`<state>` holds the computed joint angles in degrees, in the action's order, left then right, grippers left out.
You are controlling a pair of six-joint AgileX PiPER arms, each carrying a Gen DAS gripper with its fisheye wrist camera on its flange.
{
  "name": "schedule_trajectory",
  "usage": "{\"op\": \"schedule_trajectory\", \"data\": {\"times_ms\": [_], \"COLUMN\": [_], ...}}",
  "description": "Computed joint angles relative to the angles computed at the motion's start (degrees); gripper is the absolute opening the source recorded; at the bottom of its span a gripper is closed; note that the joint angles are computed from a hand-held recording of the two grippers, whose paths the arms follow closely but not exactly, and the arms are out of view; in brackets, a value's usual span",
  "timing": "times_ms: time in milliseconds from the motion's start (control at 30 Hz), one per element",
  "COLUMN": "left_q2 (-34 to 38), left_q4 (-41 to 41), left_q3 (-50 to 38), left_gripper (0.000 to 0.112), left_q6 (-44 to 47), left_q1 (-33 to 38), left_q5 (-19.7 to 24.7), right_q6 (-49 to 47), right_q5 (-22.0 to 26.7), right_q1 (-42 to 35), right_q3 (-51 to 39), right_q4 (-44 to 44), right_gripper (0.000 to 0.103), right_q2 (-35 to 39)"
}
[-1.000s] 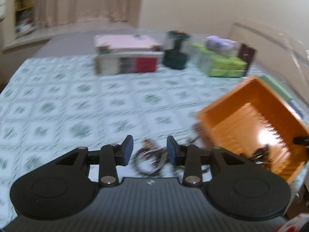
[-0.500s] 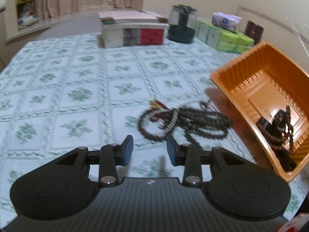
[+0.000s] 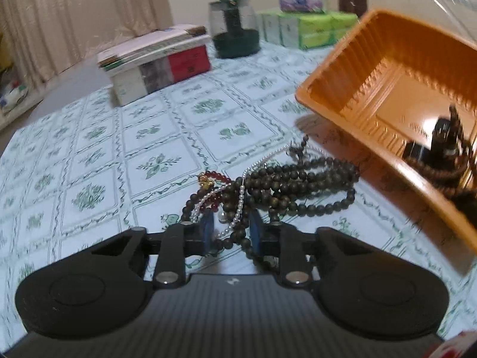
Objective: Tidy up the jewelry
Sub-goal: 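Grasp the white pearl necklace on the table with the left gripper, then carry the pearl necklace into the orange tray and open the left gripper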
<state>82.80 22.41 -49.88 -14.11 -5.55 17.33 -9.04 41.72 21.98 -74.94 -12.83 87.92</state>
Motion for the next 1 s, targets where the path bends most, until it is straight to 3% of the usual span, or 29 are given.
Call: {"op": "schedule_trajectory", "data": {"times_ms": [133, 533, 833, 1000], "left_q2": [0.8, -11.4, -18.6, -17.9], "left_q4": [-7.3, -31.9, -42.6, -44.8], "left_q3": [-1.4, 2.7, 6.9, 6.7], "left_gripper": [0.006, 0.005, 0.006, 0.006], "left_q6": [9.0, 32.5, 43.7, 44.9], "left_q1": [1.1, 8.3, 14.7, 15.9], "left_q5": [1.8, 10.9, 19.4, 20.3], "right_q6": [0.2, 0.4, 0.3, 0.4], "right_q5": [-0.1, -0.3, -0.5, -0.4], "right_q1": [0.0, 0.2, 0.2, 0.3], "right_q3": [0.1, 0.4, 0.6, 0.5], "right_q4": [-0.1, -0.3, -0.3, -0.4], "right_gripper": [0.003, 0.003, 0.003, 0.003], "right_q2": [0.0, -0.4, -0.5, -0.6]}}
